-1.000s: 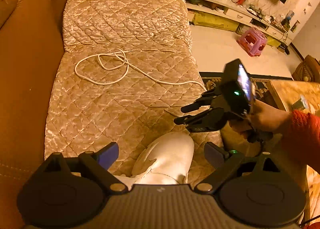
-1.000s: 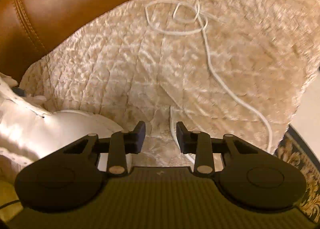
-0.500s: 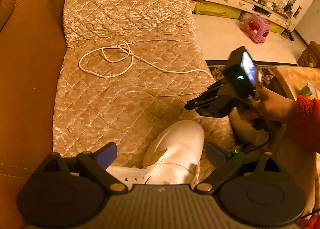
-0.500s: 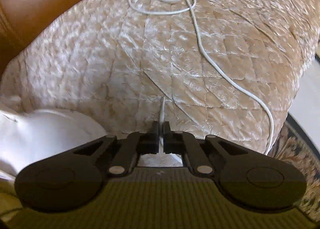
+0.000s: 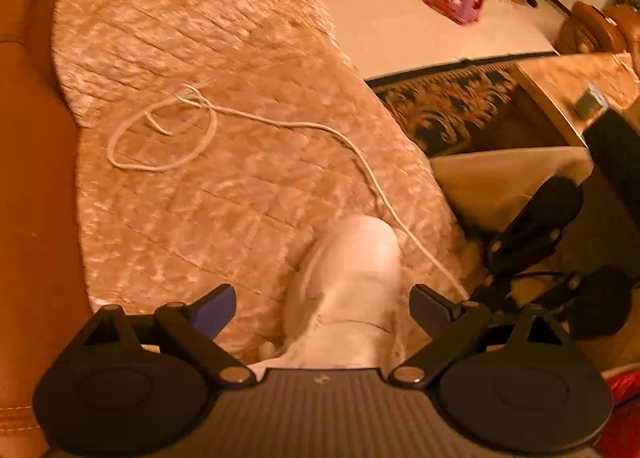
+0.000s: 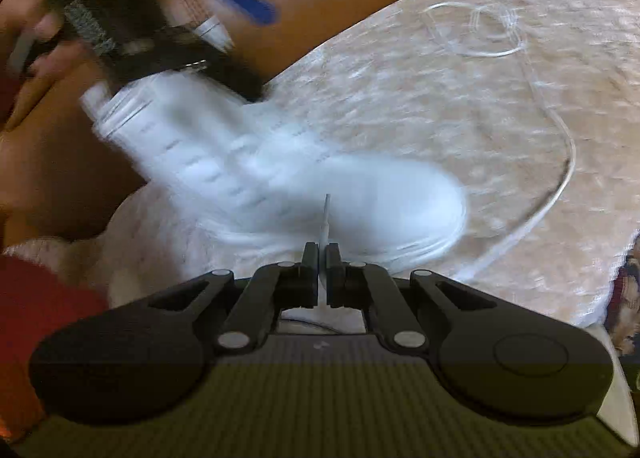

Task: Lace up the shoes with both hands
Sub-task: 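Pinch the white shoelace end with the right tool near the boot toe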

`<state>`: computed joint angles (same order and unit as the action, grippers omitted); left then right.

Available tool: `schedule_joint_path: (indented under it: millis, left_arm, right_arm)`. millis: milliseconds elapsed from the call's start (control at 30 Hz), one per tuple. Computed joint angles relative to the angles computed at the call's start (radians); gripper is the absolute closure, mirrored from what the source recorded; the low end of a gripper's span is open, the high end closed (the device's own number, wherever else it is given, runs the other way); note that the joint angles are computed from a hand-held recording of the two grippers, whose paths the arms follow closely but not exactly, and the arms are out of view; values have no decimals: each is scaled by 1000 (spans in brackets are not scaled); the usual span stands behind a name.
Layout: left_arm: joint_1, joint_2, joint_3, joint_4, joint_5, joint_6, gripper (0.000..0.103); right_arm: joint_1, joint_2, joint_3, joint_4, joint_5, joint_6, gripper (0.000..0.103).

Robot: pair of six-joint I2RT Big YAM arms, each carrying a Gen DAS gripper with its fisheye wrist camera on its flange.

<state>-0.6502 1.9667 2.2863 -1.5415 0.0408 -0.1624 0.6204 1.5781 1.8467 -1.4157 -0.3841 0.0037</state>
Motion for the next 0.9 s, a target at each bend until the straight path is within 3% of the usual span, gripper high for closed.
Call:
schedule_joint_path:
  millis: [233,533,900]
  left_arm:
    - [8,-31,-59,60,57,-48,12]
    - [1,14,0,-13,-11,-45,12]
    - [4,22,-1,-19,7,-34,12]
  right_arm:
    - [28,34,33,-29,36,32,97]
    - [29,29,31,-19,16,26,97]
    - [34,35,24,9,27,42,97]
